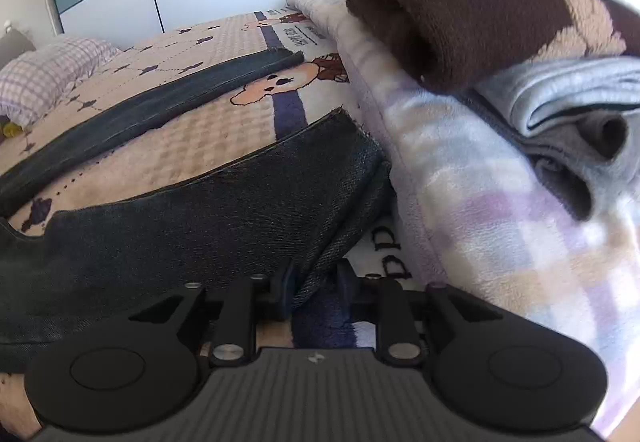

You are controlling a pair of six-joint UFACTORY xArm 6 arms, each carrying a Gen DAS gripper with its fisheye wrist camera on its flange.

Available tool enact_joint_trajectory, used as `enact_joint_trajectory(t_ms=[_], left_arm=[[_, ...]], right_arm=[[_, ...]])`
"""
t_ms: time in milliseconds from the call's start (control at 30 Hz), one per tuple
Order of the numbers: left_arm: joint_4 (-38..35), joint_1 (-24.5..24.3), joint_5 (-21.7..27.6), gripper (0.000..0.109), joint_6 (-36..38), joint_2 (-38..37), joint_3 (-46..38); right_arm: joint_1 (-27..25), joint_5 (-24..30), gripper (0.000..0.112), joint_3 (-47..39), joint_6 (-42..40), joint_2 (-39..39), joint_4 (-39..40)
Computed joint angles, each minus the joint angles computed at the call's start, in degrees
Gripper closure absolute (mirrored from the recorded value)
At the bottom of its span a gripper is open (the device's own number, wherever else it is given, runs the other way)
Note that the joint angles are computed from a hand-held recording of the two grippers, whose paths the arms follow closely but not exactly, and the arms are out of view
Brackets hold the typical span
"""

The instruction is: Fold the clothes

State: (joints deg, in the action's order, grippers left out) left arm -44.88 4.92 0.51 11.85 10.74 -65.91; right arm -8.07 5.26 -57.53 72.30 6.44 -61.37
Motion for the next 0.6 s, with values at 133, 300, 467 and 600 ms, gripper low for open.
enact_joint_trajectory(t_ms=[133, 300, 467, 600], left_arm=[[5.6, 1.2, 4.6, 0.031, -1.3, 3.0, -6.1], [9.4, 1.7, 12.8, 0.029, -4.1, 14.1, -21.7], [24.1, 1.4, 26.6, 0.028, -14.7, 27.3, -41.7], [29.9, 1.2, 36.1, 0.024, -23.4, 36.0, -56.1]], right_arm=[[2.9, 6.0, 0.078, -2.7, 7.4, -1.8, -10.3], [6.0, 14.0, 0.064, -5.0, 19.8, -4.8, -26.0], [5.0, 7.7, 0.061, -7.7, 16.5, -2.2, -23.8], [6.0, 5.8, 0.061, -9.3, 11.6, 0.7, -20.4]])
